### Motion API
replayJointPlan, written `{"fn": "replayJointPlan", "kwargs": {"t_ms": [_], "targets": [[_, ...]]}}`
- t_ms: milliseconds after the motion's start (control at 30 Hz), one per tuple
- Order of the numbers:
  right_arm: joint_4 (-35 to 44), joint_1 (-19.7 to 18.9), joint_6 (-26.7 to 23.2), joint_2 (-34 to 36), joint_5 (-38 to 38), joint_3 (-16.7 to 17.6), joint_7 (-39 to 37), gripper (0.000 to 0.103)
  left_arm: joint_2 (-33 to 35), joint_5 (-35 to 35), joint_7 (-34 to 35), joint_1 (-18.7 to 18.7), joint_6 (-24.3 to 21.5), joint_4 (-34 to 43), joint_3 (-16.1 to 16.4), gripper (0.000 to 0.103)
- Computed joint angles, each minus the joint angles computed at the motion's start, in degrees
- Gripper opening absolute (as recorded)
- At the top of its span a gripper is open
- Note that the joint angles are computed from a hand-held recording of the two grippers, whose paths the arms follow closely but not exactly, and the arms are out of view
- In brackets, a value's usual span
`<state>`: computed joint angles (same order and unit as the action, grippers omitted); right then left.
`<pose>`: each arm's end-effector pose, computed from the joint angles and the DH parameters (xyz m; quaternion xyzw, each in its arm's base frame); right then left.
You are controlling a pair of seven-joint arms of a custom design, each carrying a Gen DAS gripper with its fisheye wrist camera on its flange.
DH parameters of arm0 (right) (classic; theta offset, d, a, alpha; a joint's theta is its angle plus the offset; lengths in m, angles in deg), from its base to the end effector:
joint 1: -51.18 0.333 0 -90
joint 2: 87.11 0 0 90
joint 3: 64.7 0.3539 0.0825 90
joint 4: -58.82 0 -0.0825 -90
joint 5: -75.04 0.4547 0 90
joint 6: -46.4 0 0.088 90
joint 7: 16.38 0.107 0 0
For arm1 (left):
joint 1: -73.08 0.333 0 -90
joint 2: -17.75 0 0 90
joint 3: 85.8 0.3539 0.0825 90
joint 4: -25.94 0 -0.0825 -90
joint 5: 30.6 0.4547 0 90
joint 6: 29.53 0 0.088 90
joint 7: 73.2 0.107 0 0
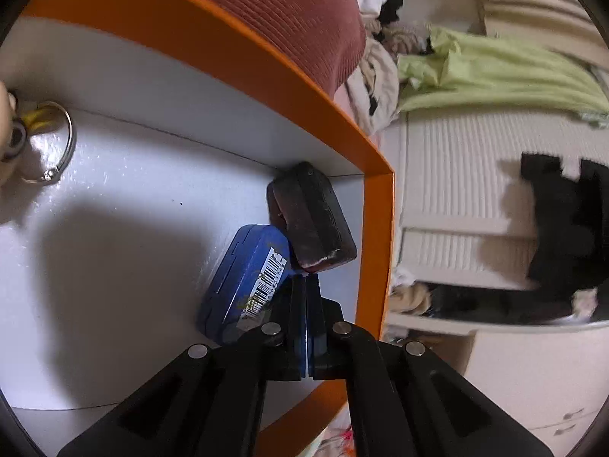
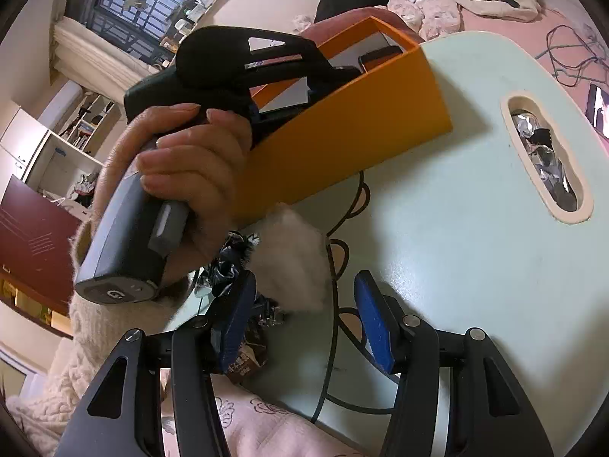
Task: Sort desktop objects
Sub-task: 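Reach left tool into box and grasp the blue tin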
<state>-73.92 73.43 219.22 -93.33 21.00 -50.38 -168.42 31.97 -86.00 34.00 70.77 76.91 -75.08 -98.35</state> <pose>0.4277 0.3947 0.4510 -0.4568 0.7848 -0.0196 0.4185 0.6610 -0.2302 0.4549 0.5661 -0.6816 0.2835 0.3668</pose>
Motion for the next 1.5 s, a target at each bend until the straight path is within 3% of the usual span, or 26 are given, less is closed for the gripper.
{"fn": "replayJointPlan", "kwargs": {"t_ms": [100, 133, 167, 233, 400, 533, 667, 767, 933, 1067, 1133, 1200, 1267, 1333, 1433, 1467, 1500], "targets": [[-0.18, 0.05, -0.03, -0.17, -0.02, 0.07, 0.00, 0.055, -1.62, -0.88, 5.35, 0.00, 2.34, -0.61, -0.16, 0.003], [-0.04, -0.03, -0.14, -0.03, -0.53, 0.31, 0.62, 0.055, -2.45, 0.39, 6.93, -0.50, 4.45, -0.62, -0.06, 0.011], [-0.09, -0.02, -0.06, -0.04, -0.53, 0.22, 0.71, 0.055, -3.26, 4.19, 8.59, -1.42, 6.94, -0.07, 0.14, 0.032], [-0.23, -0.18, 0.13, -0.09, -1.20, 0.27, 1.65, 0.055, -2.57, 11.05, 7.49, -3.43, 9.31, 2.52, 0.15, 0.051], [-0.20, 0.02, 0.24, 0.11, -1.28, 0.16, 1.67, 0.055, -1.40, 23.64, 8.96, -6.39, 11.39, 5.45, -0.23, 0.051], [-0.29, 0.22, 0.24, 0.07, -1.03, 0.08, 1.39, 0.055, -1.34, 21.45, 13.98, -6.56, 12.77, 5.35, -1.50, 0.051], [-0.36, 0.09, 0.39, 0.01, -1.89, 0.20, 2.56, 0.055, -0.79, 27.92, 13.27, -8.93, 17.03, 5.15, -1.24, 0.054], [-0.35, -0.35, -0.17, -0.50, -4.53, 0.84, 5.05, 0.055, 0.03, 29.79, 10.64, -8.95, 15.66, 6.07, -0.65, 0.047], [-0.65, -0.54, -0.18, -0.76, -6.83, 1.07, 7.87, 0.055, -2.06, 29.79, 11.52, -6.23, 15.53, 2.53, 0.99, 0.042], [-1.38, -0.55, -0.09, -1.39, -8.55, 1.02, 9.91, 0.055, -2.13, 33.84, 8.96, -5.25, 18.95, 1.67, 2.45, 0.039], [-1.39, -0.53, -0.41, -1.52, -8.83, 1.07, 9.97, 0.055, -1.55, 34.02, 10.51, -4.14, 16.11, 2.81, 2.44, 0.037], [-1.71, -0.58, -0.37, -1.80, -8.88, 1.06, 10.13, 0.055, -2.21, 36.76, 13.03, -4.08, 16.16, 2.12, 2.44, 0.036], [-1.81, -0.77, -0.32, -1.94, -9.47, 1.21, 10.96, 0.055, -3.10, 40.98, 14.89, -4.43, 18.44, 0.74, 2.81, 0.032], [-2.55, -0.79, -0.19, -2.55, -9.03, 1.08, 10.42, 0.055, -2.70, 42.69, 12.87, -4.44, 20.21, 0.85, 3.32, 0.031], [-0.45, -0.55, -1.03, -0.97, -7.47, 1.36, 9.07, 0.055, -3.06, 47.22, 8.55, -5.05, 26.56, -0.55, 4.04, 0.031], [0.21, -0.11, -1.39, -0.52, -6.56, 1.16, 8.13, 0.055, -3.66, 45.40, 9.80, -4.41, 26.52, -1.02, 3.60, 0.031], [-0.11, -0.01, -1.24, -0.69, -7.03, 1.04, 8.49, 0.055, -3.33, 40.58, 12.20, -3.34, 23.46, 0.43, 2.72, 0.031]]}}
